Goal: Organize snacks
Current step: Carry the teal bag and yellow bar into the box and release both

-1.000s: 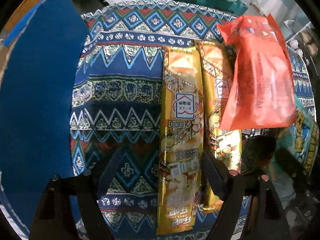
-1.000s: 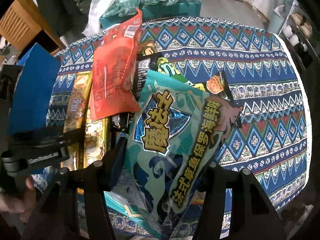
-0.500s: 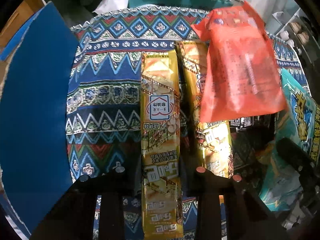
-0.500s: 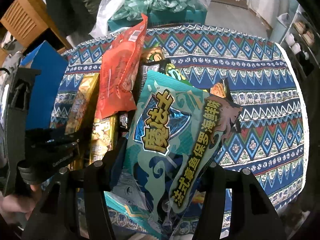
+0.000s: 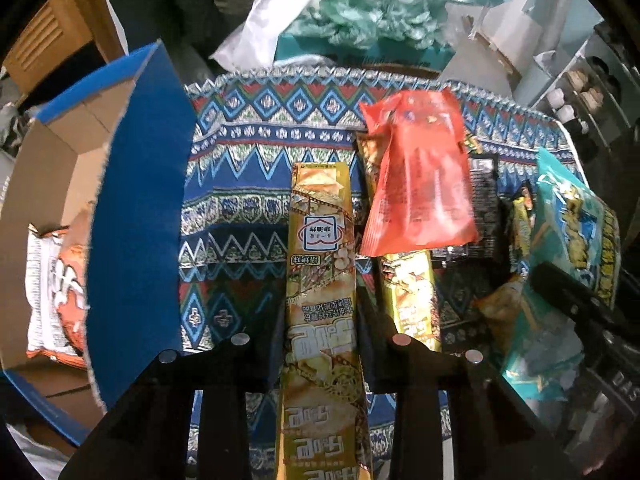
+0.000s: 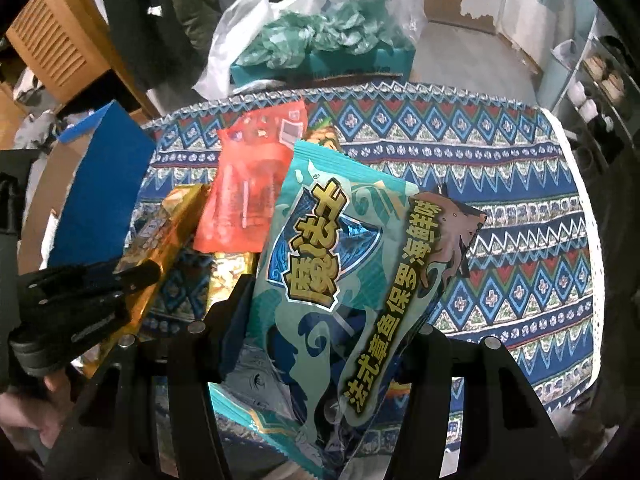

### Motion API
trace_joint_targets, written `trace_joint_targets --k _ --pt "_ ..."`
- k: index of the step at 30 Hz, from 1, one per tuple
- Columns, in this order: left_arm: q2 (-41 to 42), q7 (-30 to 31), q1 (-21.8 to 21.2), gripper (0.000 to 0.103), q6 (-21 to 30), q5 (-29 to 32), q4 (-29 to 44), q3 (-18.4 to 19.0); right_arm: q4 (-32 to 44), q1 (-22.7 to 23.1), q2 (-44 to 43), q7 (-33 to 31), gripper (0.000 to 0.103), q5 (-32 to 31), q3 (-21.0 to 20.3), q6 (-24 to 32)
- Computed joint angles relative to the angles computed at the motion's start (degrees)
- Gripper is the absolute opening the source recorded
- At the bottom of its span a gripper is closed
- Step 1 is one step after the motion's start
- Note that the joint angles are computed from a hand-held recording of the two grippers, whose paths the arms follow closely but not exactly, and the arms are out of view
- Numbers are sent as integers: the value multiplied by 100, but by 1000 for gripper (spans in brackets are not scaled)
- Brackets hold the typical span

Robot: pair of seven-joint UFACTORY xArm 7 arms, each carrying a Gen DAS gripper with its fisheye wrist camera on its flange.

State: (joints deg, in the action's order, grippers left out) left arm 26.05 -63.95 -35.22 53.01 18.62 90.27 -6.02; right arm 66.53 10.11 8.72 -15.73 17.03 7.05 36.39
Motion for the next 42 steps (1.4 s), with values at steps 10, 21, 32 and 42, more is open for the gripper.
trace_joint_targets --k 10,21,32,42 --pt "-550 -233 3 32 -253 335 -518 -14 34 112 -133 46 56 -53 52 -48" --pt "-1305 -585 283 32 -482 555 -1277 -148 248 337 -141 52 55 1 167 6" --pt "-2267 -930 762 32 -625 733 -2136 -353 686 683 -42 145 55 -23 341 87" --pt "-3321 -1058 1399 32 -888 704 -3177 -545 1480 1129 411 384 55 -180 571 234"
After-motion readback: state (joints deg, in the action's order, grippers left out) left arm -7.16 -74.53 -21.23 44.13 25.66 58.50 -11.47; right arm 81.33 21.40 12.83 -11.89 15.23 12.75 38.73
